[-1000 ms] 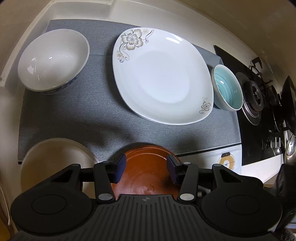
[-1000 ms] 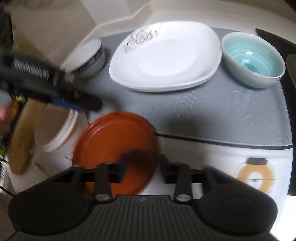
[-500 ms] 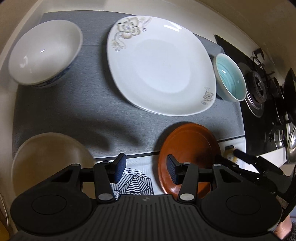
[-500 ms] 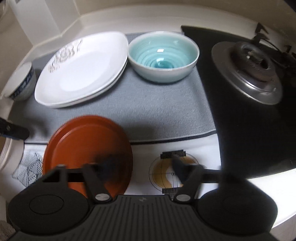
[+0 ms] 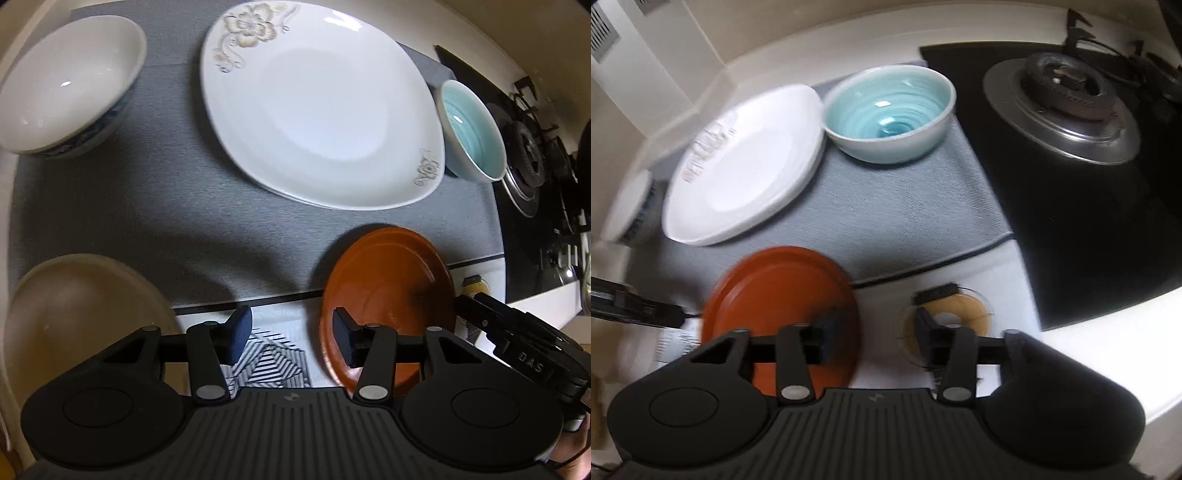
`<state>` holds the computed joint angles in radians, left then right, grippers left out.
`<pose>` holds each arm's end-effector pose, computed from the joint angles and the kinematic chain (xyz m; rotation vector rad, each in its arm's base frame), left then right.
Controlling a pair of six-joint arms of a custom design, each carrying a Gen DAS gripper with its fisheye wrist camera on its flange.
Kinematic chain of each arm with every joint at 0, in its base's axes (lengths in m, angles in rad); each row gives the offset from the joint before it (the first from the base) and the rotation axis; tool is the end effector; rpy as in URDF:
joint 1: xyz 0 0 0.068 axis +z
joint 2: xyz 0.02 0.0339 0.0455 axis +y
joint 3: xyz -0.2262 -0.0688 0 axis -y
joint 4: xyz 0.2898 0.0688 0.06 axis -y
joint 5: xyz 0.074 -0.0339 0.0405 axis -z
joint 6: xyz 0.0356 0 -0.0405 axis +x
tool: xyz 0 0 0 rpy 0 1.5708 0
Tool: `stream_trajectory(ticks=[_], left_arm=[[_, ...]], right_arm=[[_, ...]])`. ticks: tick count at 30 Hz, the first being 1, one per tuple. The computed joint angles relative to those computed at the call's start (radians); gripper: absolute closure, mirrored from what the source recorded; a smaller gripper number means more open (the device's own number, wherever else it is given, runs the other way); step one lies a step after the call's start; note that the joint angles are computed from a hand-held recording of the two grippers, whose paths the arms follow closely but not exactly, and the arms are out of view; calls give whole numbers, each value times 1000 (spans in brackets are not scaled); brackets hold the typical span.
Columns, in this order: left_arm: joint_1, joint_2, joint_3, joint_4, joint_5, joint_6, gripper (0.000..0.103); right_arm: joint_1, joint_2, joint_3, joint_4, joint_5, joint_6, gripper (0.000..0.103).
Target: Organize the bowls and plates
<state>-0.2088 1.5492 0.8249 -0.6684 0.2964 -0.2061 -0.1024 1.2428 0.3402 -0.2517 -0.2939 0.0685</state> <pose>0.2826 -0.0705 0.0862 0.0439 2.9895 -0.4917 0.2174 -0.0120 0.0385 0.1460 2.6928 0.3893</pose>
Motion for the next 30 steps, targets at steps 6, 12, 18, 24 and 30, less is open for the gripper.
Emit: stream_trajectory(ticks=[6, 12, 18, 24, 30], left_arm=[[-20, 42, 15, 34, -2, 17, 59], [-38, 22, 31, 11, -38, 10, 61], [-67, 3, 43, 1, -35, 46, 61], [-57, 171, 99, 8, 27, 22, 78], [-50, 253, 99, 75, 49, -7, 94]], right_arm=[[7, 5, 11, -5, -14, -10, 35], [-7, 26, 23, -12, -45, -28, 36], [-19, 0, 7, -30, -53, -23, 35], [1, -8, -19, -4, -40, -6, 35], [58, 14, -37, 22, 7, -2, 44]])
